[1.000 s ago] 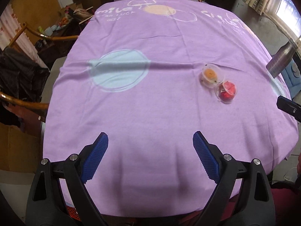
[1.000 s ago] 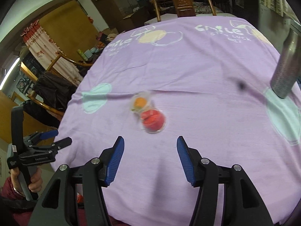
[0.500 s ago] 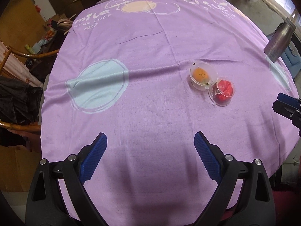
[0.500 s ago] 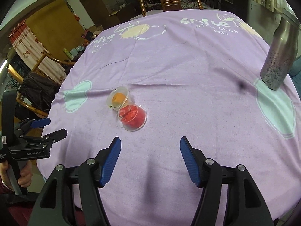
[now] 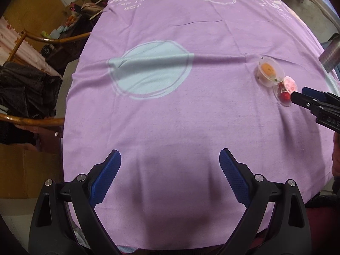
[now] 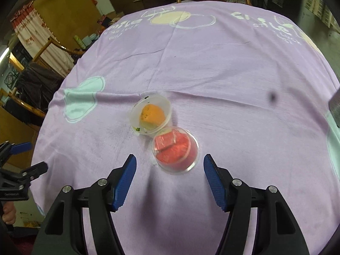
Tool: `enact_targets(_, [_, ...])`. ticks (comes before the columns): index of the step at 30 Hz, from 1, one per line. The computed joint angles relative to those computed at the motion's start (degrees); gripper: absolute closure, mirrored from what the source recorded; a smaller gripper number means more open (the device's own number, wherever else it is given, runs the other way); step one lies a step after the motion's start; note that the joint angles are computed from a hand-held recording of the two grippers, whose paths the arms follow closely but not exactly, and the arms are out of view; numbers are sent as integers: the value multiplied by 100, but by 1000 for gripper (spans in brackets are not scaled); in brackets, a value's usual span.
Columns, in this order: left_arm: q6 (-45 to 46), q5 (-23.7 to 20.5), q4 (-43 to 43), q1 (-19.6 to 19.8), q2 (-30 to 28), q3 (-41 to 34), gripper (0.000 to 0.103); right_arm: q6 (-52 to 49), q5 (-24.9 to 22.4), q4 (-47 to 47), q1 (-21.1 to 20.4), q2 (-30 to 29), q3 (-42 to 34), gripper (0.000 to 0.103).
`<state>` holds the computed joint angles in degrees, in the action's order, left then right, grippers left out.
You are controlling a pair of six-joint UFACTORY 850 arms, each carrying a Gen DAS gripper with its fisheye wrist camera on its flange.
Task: Collect trash
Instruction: 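Grasp the clear orange-filled cup with the left tool while the right approaches the red cup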
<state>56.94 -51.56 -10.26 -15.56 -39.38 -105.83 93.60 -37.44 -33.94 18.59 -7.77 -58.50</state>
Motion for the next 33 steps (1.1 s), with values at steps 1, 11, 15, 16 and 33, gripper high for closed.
enact_targets(1, [-49, -11, 41, 7, -25, -38, 12, -86, 25, 27, -41, -84, -47, 38])
enact_targets(11, [435, -417, -275, -318, -109, -128, 12, 953, -1181, 24, -2, 662, 666, 55])
enact_targets(15, [940, -628, -673, -616, -83, -11, 12, 2292, -1315, -389, 353, 1486, 1252, 40])
enact_targets(16, [1005, -738, -773, -715, -121, -19, 12, 2479, -1385, -432, 426, 1552, 1296, 40])
enact_targets(33, [744, -1234, -1192, -1252, -823, -591, 48, 3736, -2171, -173, 1291, 2089, 1716, 40])
